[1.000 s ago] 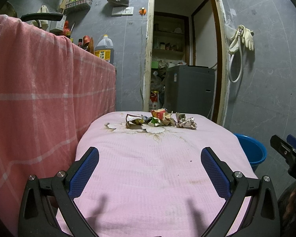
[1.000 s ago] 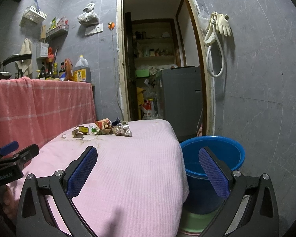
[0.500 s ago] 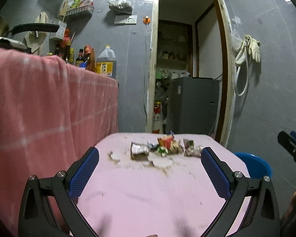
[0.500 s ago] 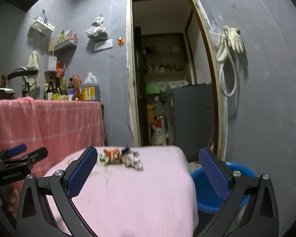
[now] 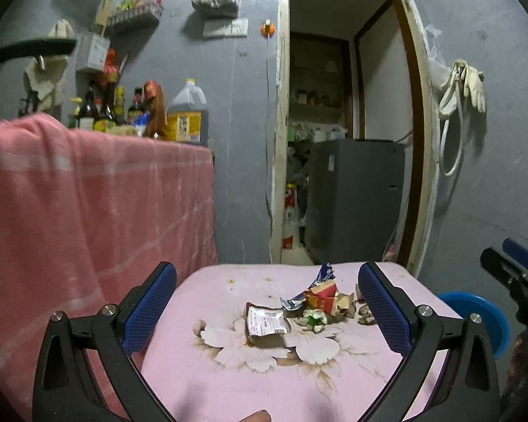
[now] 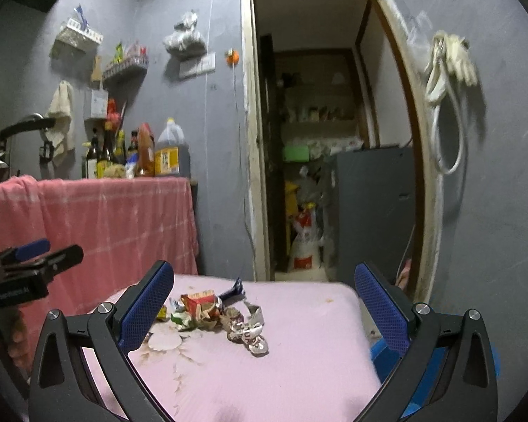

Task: Collect trash
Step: 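Grasp the white snack wrapper with the left gripper while the right grasps crumpled foil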

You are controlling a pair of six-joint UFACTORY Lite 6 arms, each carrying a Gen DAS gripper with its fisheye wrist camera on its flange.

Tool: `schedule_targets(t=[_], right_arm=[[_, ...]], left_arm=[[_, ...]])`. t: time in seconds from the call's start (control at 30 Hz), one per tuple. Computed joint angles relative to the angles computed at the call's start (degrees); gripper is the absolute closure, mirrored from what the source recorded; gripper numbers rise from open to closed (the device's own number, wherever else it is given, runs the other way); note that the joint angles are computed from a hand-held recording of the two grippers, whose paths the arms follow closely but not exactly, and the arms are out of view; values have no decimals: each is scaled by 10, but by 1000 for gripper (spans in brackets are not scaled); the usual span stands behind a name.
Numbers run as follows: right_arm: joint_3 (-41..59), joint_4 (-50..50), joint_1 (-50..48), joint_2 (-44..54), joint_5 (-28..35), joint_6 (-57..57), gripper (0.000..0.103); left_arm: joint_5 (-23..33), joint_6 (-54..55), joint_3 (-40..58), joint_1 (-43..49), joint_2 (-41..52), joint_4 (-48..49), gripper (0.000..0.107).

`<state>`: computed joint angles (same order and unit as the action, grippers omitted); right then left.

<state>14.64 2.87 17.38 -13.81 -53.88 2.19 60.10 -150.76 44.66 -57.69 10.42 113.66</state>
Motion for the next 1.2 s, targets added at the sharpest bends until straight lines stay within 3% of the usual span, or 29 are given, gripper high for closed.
schedule_targets(t=[0.17, 0.33, 0.5, 0.57, 0.67, 0.73, 0.9, 1.0, 1.13, 1.2], right_arm=[[84, -59, -32, 94, 61, 53, 0], [157, -73, -44, 167, 132, 70, 0], [214, -151, -57, 226, 177, 123, 1], [241, -186, -58, 251, 198, 145, 6], [291, -229, -54, 299, 239, 176, 16], [322, -265, -54, 328, 265, 208, 17], [378, -359, -64, 379, 296, 304, 28], [395, -392, -68, 394, 303, 340, 34], [409, -414, -64, 407, 311, 361, 45], [414, -424, -62, 411, 312, 369, 55]], left_arm=[[-145, -17, 54, 95, 38, 45, 6], [-236, -17, 98, 151, 80, 64, 6], [-323, 19, 155, 189, 129, 45, 7], [-356, 33, 176, 202, 147, 38, 15], [-392, 59, 202, 219, 166, 25, 24], [-415, 89, 226, 226, 183, 4, 28], [-449, 197, 272, 244, 221, -88, 33], [-459, 252, 284, 252, 234, -152, 45], [-461, 226, 278, 255, 231, -128, 46], [-466, 216, 277, 256, 230, -116, 52]])
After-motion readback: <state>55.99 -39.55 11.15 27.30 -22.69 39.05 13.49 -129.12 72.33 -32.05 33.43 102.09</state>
